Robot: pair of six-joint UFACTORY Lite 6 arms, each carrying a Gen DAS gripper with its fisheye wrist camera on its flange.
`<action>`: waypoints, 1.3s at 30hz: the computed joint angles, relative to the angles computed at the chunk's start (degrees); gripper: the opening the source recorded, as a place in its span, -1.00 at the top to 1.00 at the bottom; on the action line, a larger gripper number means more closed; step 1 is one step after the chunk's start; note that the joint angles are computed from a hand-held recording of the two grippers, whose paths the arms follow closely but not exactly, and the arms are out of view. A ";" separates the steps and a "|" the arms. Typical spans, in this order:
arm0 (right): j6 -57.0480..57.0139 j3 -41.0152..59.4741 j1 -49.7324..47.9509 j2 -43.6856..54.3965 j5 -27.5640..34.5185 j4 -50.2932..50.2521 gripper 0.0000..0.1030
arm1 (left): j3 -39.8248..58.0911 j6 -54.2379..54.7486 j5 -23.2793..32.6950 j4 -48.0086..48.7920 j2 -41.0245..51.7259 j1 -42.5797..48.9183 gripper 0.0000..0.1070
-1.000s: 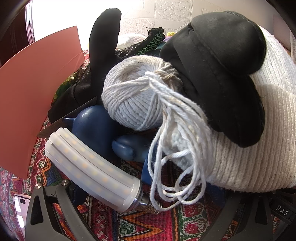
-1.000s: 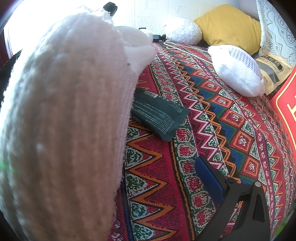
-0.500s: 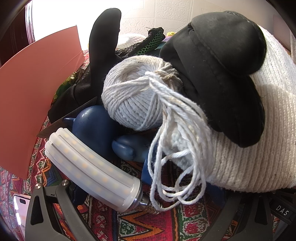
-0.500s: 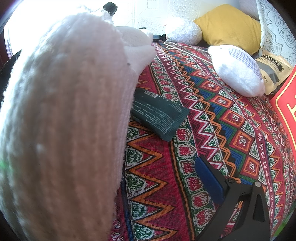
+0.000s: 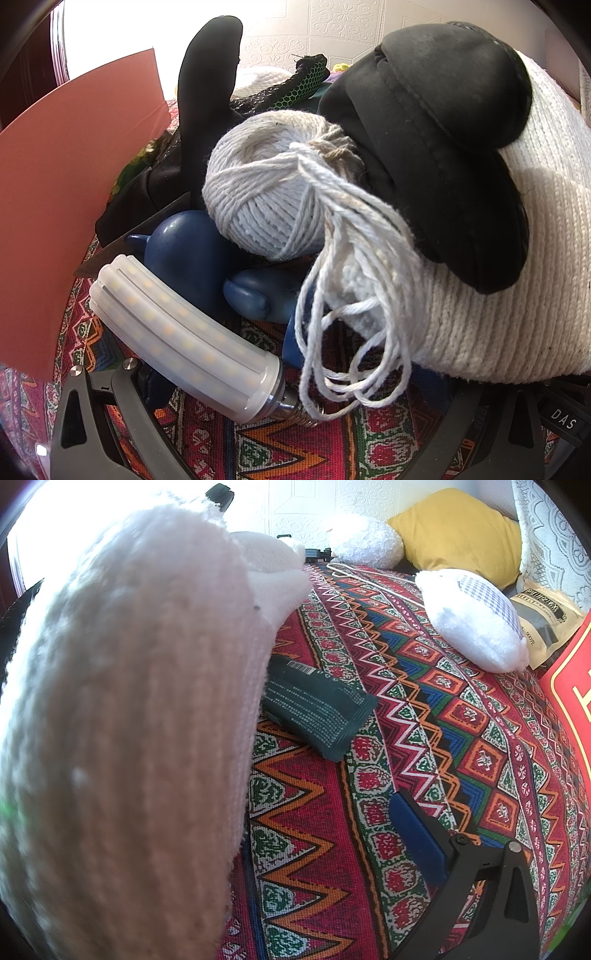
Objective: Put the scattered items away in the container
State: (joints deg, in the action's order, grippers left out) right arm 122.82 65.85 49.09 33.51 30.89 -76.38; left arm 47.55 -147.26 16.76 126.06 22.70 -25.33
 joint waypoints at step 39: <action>-0.01 0.05 0.13 0.02 0.07 0.13 -0.99 | -0.10 0.22 -0.03 -0.26 -0.16 -0.02 -0.93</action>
State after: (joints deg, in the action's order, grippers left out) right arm 122.82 65.90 49.22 33.53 30.96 -76.26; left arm 47.45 -147.04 16.73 125.80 22.54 -25.35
